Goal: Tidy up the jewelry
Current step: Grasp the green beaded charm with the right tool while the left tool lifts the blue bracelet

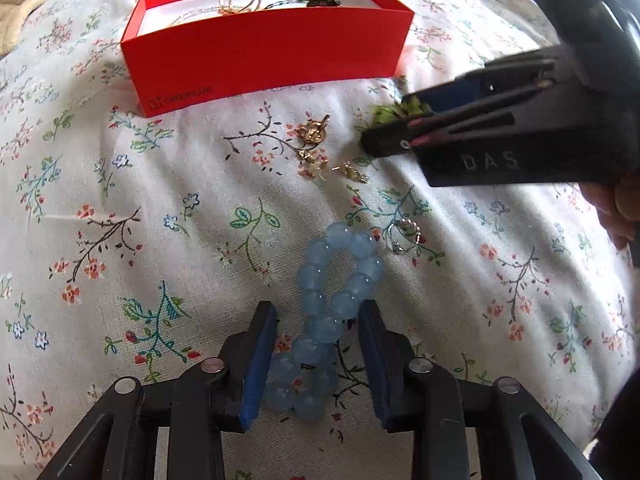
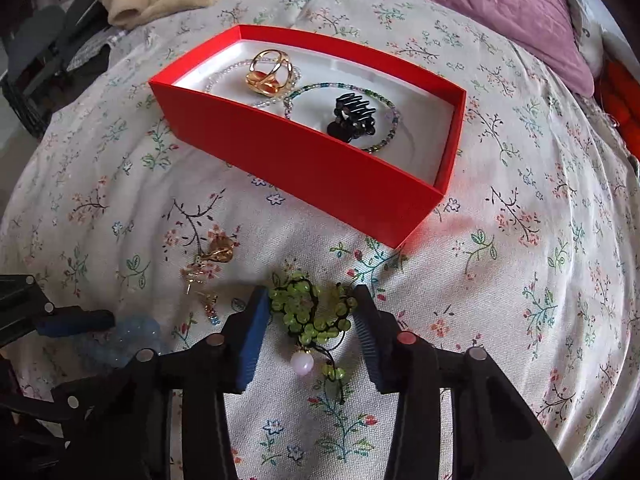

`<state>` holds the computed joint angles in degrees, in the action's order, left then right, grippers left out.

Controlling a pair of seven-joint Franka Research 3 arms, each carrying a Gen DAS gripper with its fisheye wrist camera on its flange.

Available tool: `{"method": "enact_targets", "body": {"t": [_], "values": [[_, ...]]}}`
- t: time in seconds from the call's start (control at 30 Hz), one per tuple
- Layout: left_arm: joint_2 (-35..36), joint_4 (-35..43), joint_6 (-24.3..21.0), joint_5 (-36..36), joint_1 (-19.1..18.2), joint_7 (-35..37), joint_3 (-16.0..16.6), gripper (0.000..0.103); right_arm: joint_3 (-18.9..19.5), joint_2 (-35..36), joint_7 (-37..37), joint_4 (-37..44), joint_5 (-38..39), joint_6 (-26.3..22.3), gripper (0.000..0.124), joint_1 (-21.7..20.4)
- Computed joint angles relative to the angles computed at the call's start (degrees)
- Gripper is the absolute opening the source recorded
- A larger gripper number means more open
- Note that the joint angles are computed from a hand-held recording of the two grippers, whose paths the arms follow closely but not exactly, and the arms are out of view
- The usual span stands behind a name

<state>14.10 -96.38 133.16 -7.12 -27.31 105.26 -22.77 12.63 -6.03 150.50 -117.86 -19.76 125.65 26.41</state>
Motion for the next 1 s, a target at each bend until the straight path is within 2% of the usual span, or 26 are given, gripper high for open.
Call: {"method": "enact_targets", "body": {"t": [0.03,0.1,0.13,0.4,0.7,1.0], "values": [[-0.03,0.05,-0.03,0.45,-0.16,-0.91,0.2,0.025,-0.05,0.06,-0.44,0.07,0.21,0.08,0.037,0.03],[0.18,0.58,-0.54,0.33,-0.11,-2.21,0.33,0.009,-0.33,-0.74,-1.05,-0.81,1.52,1.11,0.027,0.04],[0.25,0.8,-0.85,-0.22,0.07,-2.71,0.3,0.009,-0.46,-1.35,-1.29,-1.56,2.55,1.94,0.018,-0.03],[1.32,3.68,-3.44,-3.1,0.8,-7.28,0.32,0.009,-0.13,-6.09,-1.22,-6.44,11.99,7.31,0.015,-1.04],[1.66,6.67,-3.9,-3.93,1.15,-9.71,0.35,0.009,2.1,-10.28,-0.34,-7.61,13.21,8.75,0.015,-2.2],[1.79,9.54,-3.06,-4.28,1.03,-10.96,0.44,0.009,3.51,-11.46,0.56,-6.08,11.58,8.74,0.015,-3.55]]}}
